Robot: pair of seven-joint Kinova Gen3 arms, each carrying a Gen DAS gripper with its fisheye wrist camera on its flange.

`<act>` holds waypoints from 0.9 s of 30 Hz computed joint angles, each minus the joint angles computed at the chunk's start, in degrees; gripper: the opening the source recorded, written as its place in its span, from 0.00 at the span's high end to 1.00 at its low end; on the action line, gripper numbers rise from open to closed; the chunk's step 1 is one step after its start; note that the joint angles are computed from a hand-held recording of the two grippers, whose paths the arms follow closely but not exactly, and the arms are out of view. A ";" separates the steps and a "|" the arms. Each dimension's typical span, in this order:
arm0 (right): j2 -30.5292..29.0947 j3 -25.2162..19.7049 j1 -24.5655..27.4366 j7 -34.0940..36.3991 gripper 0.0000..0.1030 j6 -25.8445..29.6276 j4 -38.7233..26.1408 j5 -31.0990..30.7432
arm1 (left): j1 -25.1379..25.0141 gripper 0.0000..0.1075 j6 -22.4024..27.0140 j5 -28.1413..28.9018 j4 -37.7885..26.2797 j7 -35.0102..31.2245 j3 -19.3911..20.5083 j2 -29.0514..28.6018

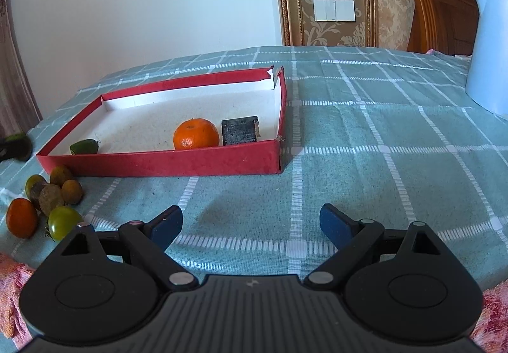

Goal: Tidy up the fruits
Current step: 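Lower the cucumber chunk into the red tray and open the left tool, then lift the left tool away from the red tray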

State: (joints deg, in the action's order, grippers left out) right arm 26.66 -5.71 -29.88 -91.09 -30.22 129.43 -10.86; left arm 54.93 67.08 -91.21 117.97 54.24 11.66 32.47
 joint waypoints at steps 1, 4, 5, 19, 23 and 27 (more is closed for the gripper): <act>0.02 -0.25 0.31 -0.29 0.09 -0.13 0.04 0.28 | -1.06 0.72 -0.81 -0.01 -0.96 -0.80 -0.30 0.27; 0.06 -0.71 0.95 -0.99 0.09 -0.42 0.17 1.01 | -2.90 0.72 -2.43 -0.30 -2.50 -1.07 -1.37 1.12; 0.09 -0.89 1.26 -1.29 0.09 -0.57 0.24 1.39 | -3.28 0.72 -2.78 -0.37 -2.87 -0.83 -1.69 1.50; 0.35 -2.58 4.26 -5.65 0.09 -2.26 1.03 5.92 | 5.96 0.06 7.40 8.91 -1.80 9.61 -1.74 4.26; 0.34 -2.36 4.13 -5.89 0.09 -2.27 1.05 6.14 | 9.12 0.06 9.80 10.92 -0.69 14.34 -1.31 5.35; 0.17 -1.55 3.03 -4.95 0.09 -1.84 0.96 5.01 | 9.94 0.06 9.98 9.65 1.12 17.64 -1.20 6.75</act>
State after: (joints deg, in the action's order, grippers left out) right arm 26.83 -7.26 -26.84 -96.05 -32.06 130.39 -5.85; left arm 64.87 77.05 -81.56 119.09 71.88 10.46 39.21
